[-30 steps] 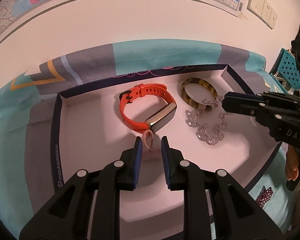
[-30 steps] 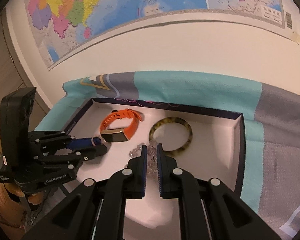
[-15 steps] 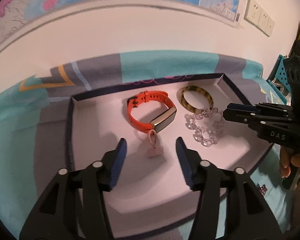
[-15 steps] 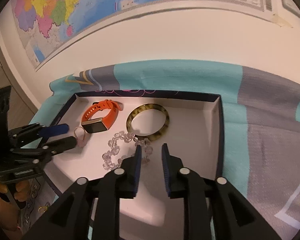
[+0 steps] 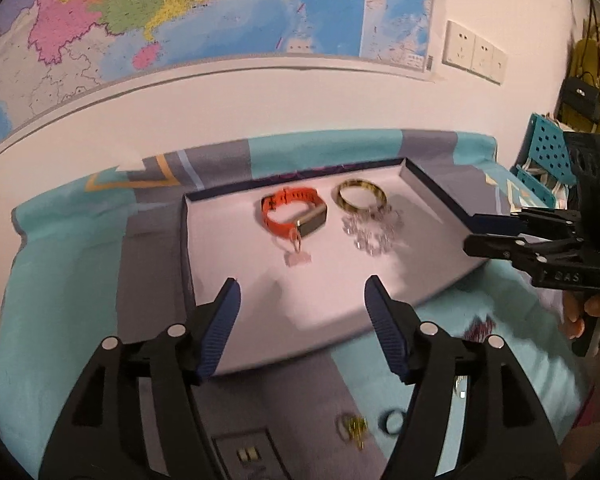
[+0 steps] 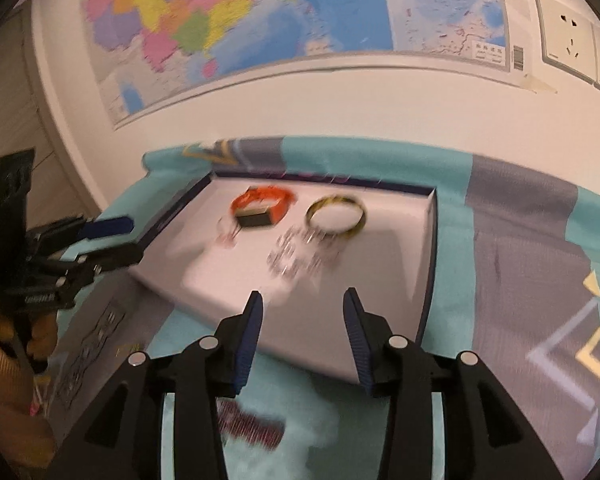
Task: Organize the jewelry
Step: 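Withdraw both open tools from the box back over the table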
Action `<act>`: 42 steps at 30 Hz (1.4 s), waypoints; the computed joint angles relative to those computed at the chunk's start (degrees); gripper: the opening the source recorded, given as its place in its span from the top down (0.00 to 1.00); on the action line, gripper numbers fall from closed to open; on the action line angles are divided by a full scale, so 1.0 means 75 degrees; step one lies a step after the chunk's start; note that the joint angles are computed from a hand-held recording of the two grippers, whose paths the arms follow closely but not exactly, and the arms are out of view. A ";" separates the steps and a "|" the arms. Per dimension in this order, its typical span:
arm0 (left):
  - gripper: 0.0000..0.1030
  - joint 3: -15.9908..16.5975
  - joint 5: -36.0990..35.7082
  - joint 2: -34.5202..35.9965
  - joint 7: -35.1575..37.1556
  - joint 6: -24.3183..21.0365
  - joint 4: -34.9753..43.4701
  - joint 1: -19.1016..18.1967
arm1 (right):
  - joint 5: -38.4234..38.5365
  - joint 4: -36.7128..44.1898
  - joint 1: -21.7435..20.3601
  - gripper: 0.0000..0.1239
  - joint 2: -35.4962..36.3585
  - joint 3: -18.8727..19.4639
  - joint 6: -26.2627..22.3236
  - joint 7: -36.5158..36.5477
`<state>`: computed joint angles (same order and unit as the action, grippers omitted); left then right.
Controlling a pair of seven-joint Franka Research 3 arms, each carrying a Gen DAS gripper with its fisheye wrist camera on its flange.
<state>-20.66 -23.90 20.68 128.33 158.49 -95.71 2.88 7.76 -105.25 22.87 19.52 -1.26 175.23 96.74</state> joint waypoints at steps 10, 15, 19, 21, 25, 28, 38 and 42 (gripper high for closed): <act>0.38 0.0051 -0.0907 -0.0551 0.0492 -0.0201 -0.0975 0.0221 | 0.0021 -0.1302 0.0142 0.68 -0.0635 0.0167 0.0163 0.0175; 0.37 0.0259 -0.1072 -0.0728 0.0518 -0.0288 -0.1261 0.0092 | -0.0202 -0.1516 0.0396 0.67 -0.0663 -0.0052 0.0275 0.0670; 0.37 0.0285 -0.1421 -0.0948 0.0855 -0.0312 -0.1554 0.0071 | -0.0364 -0.1540 0.0547 0.67 -0.0636 -0.0161 0.0267 0.0884; 0.37 0.0347 -0.1528 -0.1033 0.0945 -0.0303 -0.1666 0.0012 | -0.0284 -0.1545 0.0471 0.67 -0.0632 -0.0069 0.0286 0.0872; 0.37 0.0429 -0.1797 -0.1278 0.1254 -0.0227 -0.1994 -0.0084 | -0.0390 -0.1580 0.0548 0.67 -0.0642 -0.0176 0.0345 0.1081; 0.37 0.0535 -0.1865 -0.1388 0.1365 -0.0258 -0.2151 -0.0204 | -0.0517 -0.1638 0.0707 0.66 -0.0668 -0.0375 0.0410 0.1293; 0.42 0.0603 -0.2276 -0.1610 0.2186 -0.0705 -0.2407 -0.0504 | -0.0693 -0.1712 0.0798 0.65 -0.0700 -0.0483 0.0488 0.1540; 0.43 0.0702 -0.2433 -0.1619 0.2274 -0.1103 -0.2366 -0.0634 | -0.0677 -0.1720 0.0770 0.65 -0.0708 -0.0434 0.0488 0.1522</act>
